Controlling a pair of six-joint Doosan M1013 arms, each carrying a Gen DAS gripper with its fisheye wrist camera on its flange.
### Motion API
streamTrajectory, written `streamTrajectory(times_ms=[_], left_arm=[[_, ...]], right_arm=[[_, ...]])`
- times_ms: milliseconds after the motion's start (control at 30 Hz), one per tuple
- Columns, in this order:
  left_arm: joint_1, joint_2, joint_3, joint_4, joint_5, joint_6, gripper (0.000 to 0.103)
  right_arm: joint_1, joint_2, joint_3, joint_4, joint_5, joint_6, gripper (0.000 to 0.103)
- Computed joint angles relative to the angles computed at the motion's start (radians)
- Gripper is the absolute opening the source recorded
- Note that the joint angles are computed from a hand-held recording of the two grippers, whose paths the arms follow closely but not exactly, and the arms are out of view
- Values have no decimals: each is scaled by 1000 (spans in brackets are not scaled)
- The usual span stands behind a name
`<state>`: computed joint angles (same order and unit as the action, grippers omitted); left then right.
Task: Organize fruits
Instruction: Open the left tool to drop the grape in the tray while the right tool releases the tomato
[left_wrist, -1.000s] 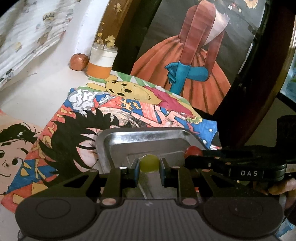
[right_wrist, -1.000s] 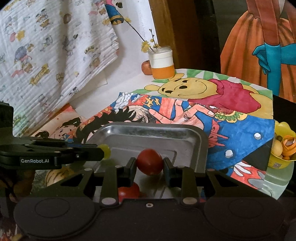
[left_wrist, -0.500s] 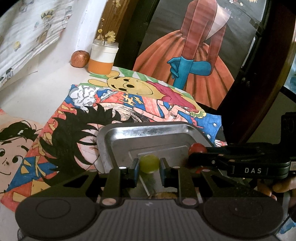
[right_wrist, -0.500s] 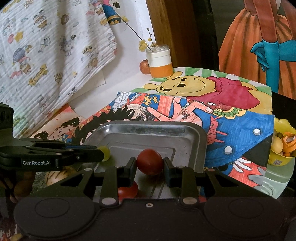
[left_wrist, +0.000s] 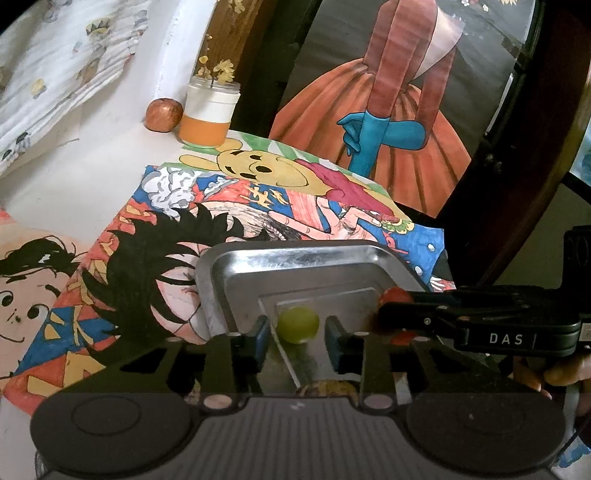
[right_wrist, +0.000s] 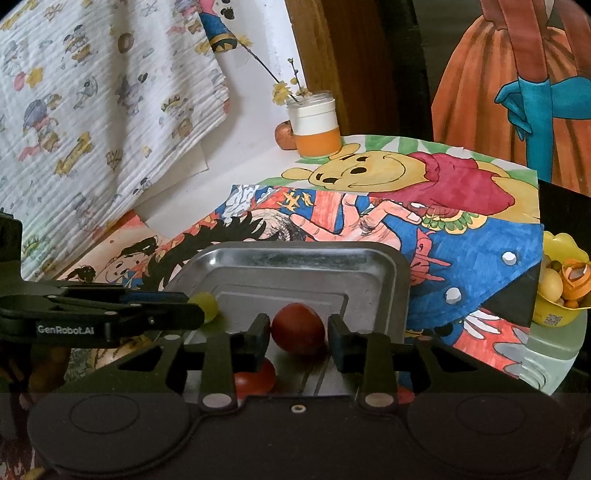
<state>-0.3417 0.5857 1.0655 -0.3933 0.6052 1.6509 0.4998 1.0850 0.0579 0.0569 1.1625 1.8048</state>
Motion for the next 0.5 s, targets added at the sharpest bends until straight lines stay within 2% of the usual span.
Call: streamTrajectory(times_ms=[67,167,200,333,500], left_arm=[[-1,-4,5,3,-8,-2,45],[-5,-11,15,14,-25,-12,51],[-6,-14,20,21,-34,-20,56],[-11,-25,35,52,-63,-53,63],[-21,-42,58,137,-105,-137,77]], right_arm=[[1,-46,95,-8,-53,3,43],[3,-81,163,-20,-97,10,49],[4,-89,180,-25,-109,14,51],[8,-117,233,-46,-156,36,60],[15,-147,287,-76,-207,58,74]])
